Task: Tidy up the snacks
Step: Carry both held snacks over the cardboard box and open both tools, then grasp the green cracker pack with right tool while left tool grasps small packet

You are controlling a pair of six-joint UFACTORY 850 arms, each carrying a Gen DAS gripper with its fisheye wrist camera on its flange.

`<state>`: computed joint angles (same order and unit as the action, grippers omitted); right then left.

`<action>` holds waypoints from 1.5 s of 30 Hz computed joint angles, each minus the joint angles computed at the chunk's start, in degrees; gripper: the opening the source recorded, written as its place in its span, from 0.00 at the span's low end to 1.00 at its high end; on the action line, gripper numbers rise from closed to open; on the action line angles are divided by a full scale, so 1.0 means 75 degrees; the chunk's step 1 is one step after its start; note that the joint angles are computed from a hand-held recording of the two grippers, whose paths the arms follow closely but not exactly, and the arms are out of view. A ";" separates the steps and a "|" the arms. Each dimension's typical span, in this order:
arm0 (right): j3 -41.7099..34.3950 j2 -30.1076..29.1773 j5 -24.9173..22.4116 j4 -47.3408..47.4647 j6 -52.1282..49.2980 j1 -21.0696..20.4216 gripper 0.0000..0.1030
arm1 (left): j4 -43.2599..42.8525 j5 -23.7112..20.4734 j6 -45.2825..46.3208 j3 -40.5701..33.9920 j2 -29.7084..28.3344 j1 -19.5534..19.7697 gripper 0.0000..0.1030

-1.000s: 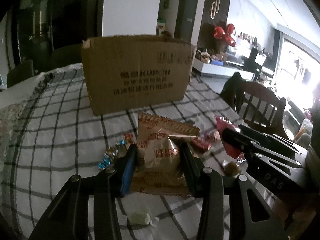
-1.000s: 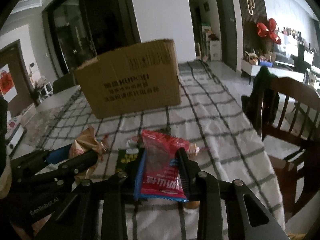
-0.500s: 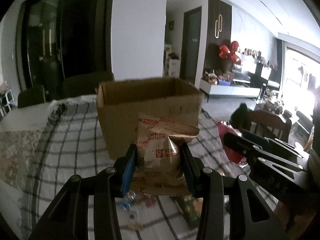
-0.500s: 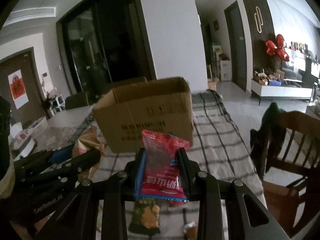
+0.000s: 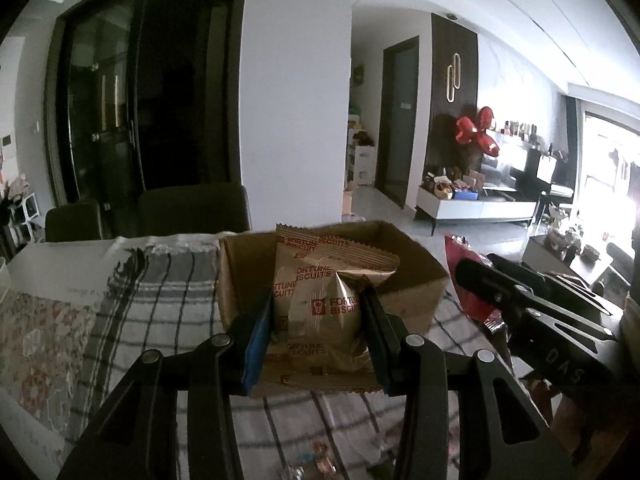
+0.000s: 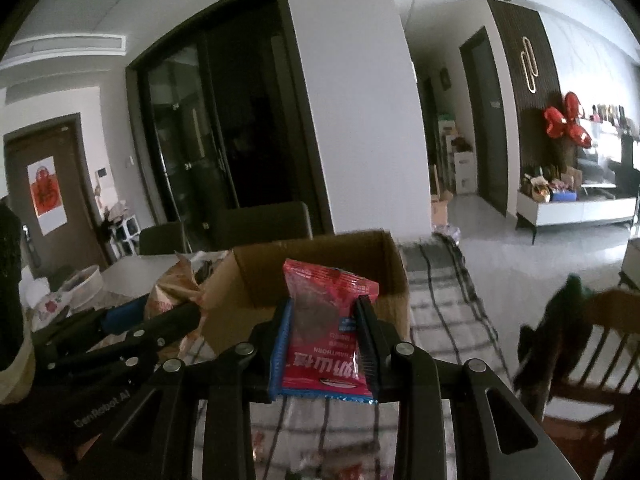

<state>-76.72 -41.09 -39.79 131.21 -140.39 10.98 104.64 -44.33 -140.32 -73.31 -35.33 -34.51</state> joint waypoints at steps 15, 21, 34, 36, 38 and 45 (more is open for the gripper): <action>-0.2558 -0.1374 0.1300 -0.1580 0.1428 0.0380 0.31 | -0.0888 0.1462 0.1551 -0.1533 -0.0832 0.1064 0.42; -0.3114 -0.1675 0.1663 -0.2261 0.2262 0.0392 0.39 | -0.1235 0.1147 0.2009 -0.1838 -0.1041 0.1095 0.65; -0.1365 -0.0577 0.1205 -0.0190 0.0167 0.0256 0.59 | -0.0692 -0.0126 0.1228 -0.0579 -0.0196 0.0348 0.75; -0.0907 -0.0290 0.1002 0.0039 -0.0150 0.0211 0.59 | -0.0665 -0.0388 0.1167 -0.0348 -0.0042 0.0169 0.75; -0.0589 -0.0086 0.0853 0.0050 -0.0213 0.0173 0.59 | -0.0664 -0.0648 0.1133 -0.0138 0.0104 -0.0019 0.75; 0.0590 0.0642 0.0280 0.0461 -0.0792 0.0048 0.59 | -0.0796 -0.1429 0.0940 0.0510 0.0503 -0.0565 0.75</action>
